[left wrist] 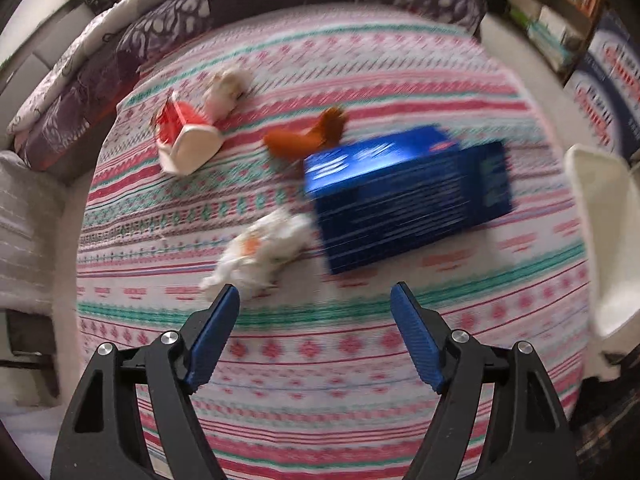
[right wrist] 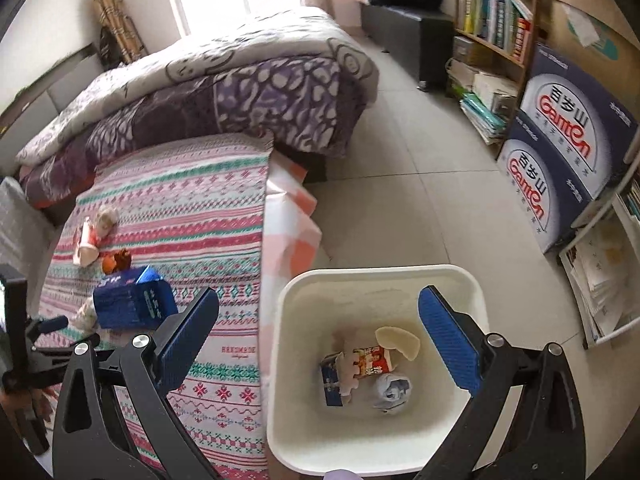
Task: Collect trash
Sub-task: 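Grasp the white tissue bundle with the left gripper and lift it, then grasp the dark blue box with the right gripper while the left holds the tissue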
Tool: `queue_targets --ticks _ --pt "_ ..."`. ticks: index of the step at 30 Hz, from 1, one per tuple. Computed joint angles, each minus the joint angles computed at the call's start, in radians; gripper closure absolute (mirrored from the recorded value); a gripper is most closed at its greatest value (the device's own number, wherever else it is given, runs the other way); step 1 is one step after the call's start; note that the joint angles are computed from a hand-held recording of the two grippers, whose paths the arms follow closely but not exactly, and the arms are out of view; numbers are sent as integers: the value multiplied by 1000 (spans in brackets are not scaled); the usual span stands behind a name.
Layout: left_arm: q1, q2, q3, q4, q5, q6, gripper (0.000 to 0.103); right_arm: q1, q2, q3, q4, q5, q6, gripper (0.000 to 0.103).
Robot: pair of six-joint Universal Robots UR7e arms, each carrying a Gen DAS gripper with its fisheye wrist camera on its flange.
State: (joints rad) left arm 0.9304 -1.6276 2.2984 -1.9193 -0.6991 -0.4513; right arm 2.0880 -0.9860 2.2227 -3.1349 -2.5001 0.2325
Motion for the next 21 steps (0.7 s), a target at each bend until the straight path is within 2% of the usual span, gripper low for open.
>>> queue_targets --ticks 5,8,11,13,14,15,17,21 --pt "72 34 6 -60 58 86 27 0 26 -22 38 18 -7 7" --pt "113 48 10 -168 48 151 29 6 42 -33 48 23 -18 7" --pt "141 52 21 -274 30 217 38 8 58 -40 44 37 -41 7" --pt "156 49 29 -318 32 243 51 11 73 -49 33 50 -65 7" --pt "168 42 25 -323 33 238 67 13 80 -53 27 56 -77 7" --pt "181 25 16 -321 19 219 72 15 87 -56 21 63 -90 7" --pt "208 -14 3 -341 -46 196 77 21 109 -66 8 80 -129 7" --pt "213 -76 -4 -299 -65 108 79 41 164 -93 -21 126 -218 7"
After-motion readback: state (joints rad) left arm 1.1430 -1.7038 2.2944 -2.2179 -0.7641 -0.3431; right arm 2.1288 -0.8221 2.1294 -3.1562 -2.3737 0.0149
